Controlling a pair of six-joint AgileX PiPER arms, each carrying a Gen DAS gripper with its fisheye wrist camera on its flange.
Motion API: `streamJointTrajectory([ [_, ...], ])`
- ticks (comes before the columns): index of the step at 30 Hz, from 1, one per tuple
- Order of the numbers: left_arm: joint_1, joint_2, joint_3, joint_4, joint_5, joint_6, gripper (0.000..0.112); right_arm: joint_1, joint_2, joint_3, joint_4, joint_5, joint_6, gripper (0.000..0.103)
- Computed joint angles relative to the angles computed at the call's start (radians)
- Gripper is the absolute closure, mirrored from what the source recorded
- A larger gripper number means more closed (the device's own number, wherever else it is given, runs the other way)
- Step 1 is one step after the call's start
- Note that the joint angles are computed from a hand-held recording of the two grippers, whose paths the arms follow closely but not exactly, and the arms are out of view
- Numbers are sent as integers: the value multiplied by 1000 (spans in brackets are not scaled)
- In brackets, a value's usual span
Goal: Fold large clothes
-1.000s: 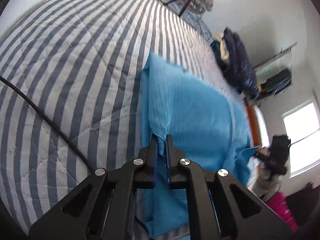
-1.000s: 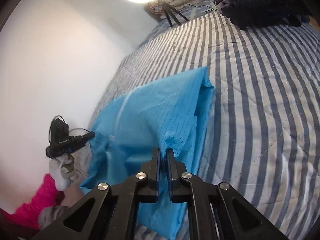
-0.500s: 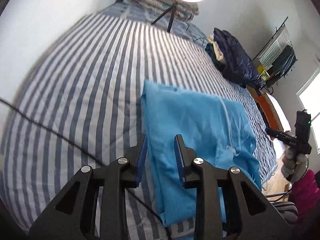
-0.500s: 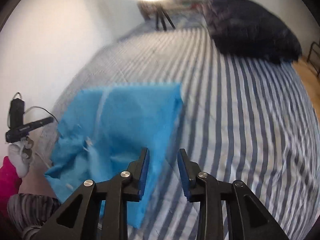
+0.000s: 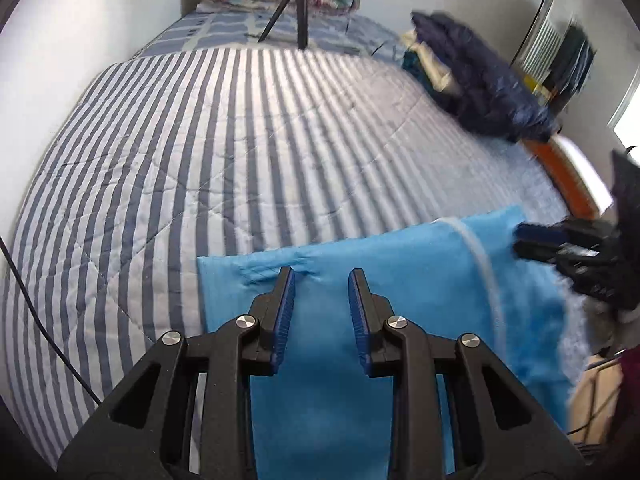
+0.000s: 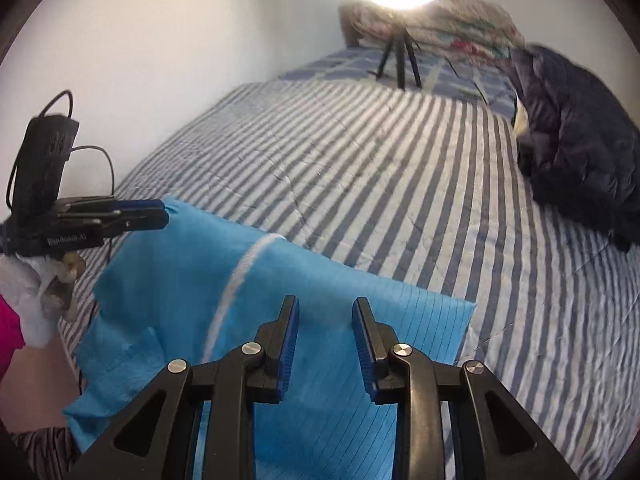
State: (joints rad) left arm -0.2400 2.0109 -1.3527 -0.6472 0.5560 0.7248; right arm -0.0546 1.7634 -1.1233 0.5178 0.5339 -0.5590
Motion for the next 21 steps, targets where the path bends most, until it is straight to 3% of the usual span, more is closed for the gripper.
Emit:
streamJointTrajectory([
  [2,-3,58,-30,47,-23,-37,86,-17,41,-5,64,17,-40,75],
  [4,14,92,-36,-25,-33,34,85,-16,75,0,81,15,-56,75],
  [8,31,94,-63,-11,6,-3,85,17,87,25,-6,-17,-4,76],
  [10,41,38,-24,3,11,0,85,15,49,33,-36,10,33,76],
  [12,64,-30,31,-56,46,64,85,-20,-23,69,44,59,-48,76],
  [15,130,-167,163,-173,151,200,73,-78,-164,159,151,150,-209,73],
  [21,218,-405,388,-192,304,353,71,-141,-395,289,167,324,-287,69],
])
